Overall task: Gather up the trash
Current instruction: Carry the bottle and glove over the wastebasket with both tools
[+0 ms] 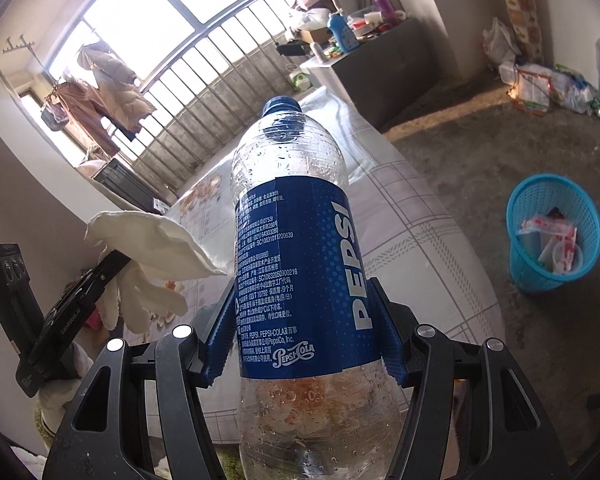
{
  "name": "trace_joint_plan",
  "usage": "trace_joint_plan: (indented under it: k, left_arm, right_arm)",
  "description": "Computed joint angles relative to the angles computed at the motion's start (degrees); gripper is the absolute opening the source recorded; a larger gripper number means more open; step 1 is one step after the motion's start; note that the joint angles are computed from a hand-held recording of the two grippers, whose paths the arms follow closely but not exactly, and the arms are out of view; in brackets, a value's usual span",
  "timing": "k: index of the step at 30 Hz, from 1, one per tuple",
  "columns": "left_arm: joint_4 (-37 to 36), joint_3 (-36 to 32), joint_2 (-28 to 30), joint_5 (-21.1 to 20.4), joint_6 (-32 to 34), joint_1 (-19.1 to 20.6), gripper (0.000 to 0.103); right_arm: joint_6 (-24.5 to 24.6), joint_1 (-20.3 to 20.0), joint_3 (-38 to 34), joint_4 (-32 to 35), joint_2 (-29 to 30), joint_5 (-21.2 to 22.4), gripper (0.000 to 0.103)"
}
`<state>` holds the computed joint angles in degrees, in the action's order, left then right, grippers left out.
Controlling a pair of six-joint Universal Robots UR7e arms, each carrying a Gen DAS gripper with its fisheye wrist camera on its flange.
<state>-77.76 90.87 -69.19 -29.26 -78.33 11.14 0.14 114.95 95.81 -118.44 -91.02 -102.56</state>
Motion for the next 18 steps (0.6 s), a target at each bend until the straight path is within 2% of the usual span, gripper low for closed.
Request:
trace_joint_plan:
  k: [9, 15, 18]
  left_arm:
    - [-10.18, -3.13, 4.64, 0.07, 11.57, 2.12, 0.006]
    - [-24.4, -6.6, 10.39, -2.03, 26.02, 4.4, 0.006]
    - [-32.1, -9.82, 14.58, -4.03, 35.03, 5.87, 0.006]
  right_arm:
    - [0.21, -2.29, 0.54, -1.68, -2.36, 1.75, 0.058]
    - [0.86, -5.01, 0.59, -3.56, -4.45, 1.11, 0.058]
    - [1.47, -6.84, 0.26, -4.99, -5.81, -1.18, 0.058]
